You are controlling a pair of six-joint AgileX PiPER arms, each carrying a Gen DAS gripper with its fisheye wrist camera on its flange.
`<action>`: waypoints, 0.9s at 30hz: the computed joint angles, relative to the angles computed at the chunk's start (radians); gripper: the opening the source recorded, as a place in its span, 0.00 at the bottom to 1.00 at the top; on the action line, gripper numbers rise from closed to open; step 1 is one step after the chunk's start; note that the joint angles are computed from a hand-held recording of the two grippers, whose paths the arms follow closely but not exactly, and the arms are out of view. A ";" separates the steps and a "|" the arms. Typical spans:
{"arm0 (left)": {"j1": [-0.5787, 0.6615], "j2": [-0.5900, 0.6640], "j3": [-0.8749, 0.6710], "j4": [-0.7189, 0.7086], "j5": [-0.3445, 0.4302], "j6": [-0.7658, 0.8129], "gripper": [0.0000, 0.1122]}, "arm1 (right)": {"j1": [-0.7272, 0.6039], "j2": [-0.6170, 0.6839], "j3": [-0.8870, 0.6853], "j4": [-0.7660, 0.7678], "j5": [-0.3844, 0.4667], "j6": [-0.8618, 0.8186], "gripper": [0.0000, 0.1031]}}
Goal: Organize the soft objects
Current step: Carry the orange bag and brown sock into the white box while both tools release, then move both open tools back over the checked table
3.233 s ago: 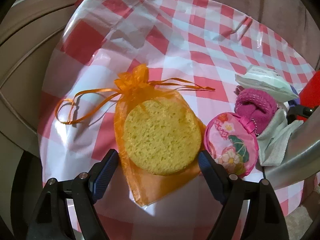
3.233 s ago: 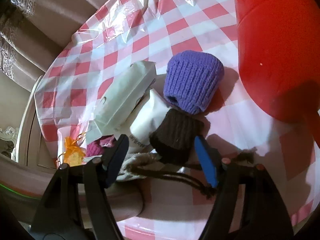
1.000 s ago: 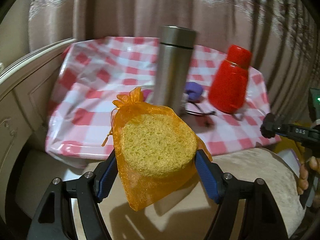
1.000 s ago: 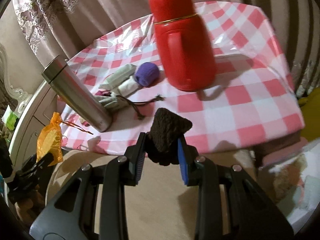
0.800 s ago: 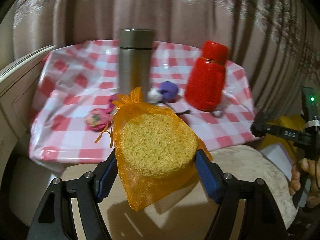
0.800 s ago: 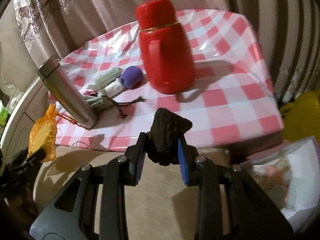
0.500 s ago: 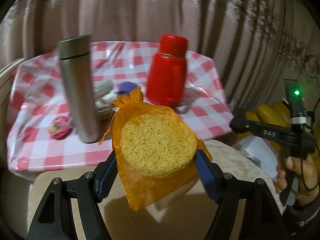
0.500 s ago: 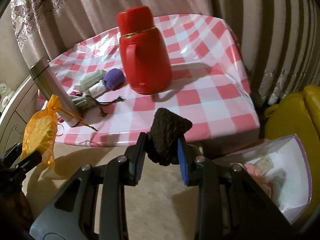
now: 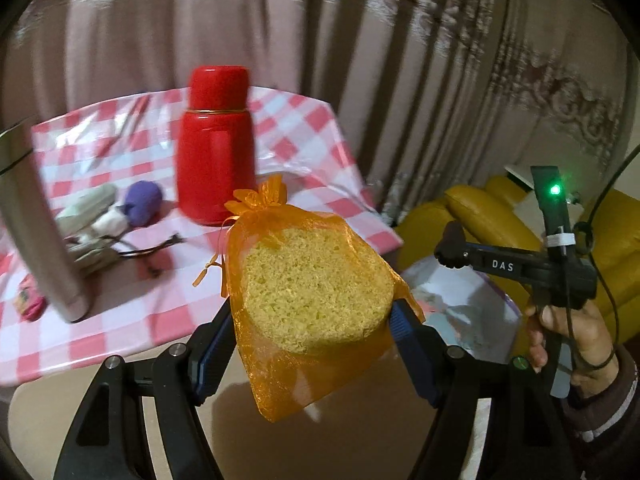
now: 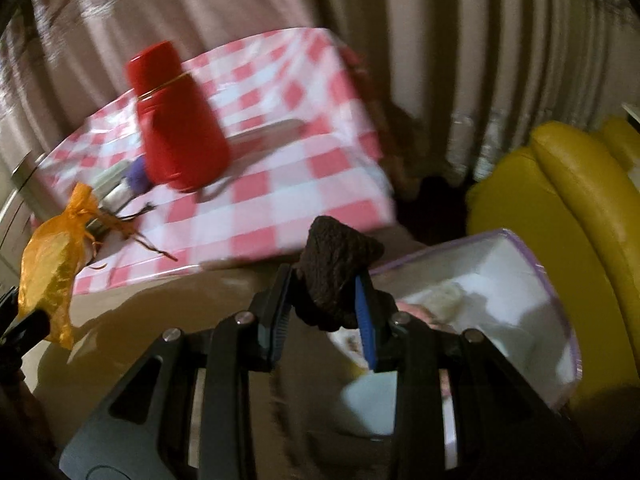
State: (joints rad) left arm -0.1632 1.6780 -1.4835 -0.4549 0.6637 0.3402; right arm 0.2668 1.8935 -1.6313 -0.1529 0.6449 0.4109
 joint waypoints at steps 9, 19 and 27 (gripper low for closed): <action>-0.107 0.090 -0.133 -0.026 0.045 0.012 0.67 | -0.119 -0.084 0.096 -0.070 -0.002 0.061 0.33; -0.212 0.222 -0.312 -0.057 0.108 0.003 0.69 | -0.157 -0.121 0.122 -0.136 0.000 0.121 0.37; -0.185 0.337 -0.437 -0.060 0.261 -0.065 0.76 | -0.154 -0.110 0.119 -0.162 0.006 0.153 0.73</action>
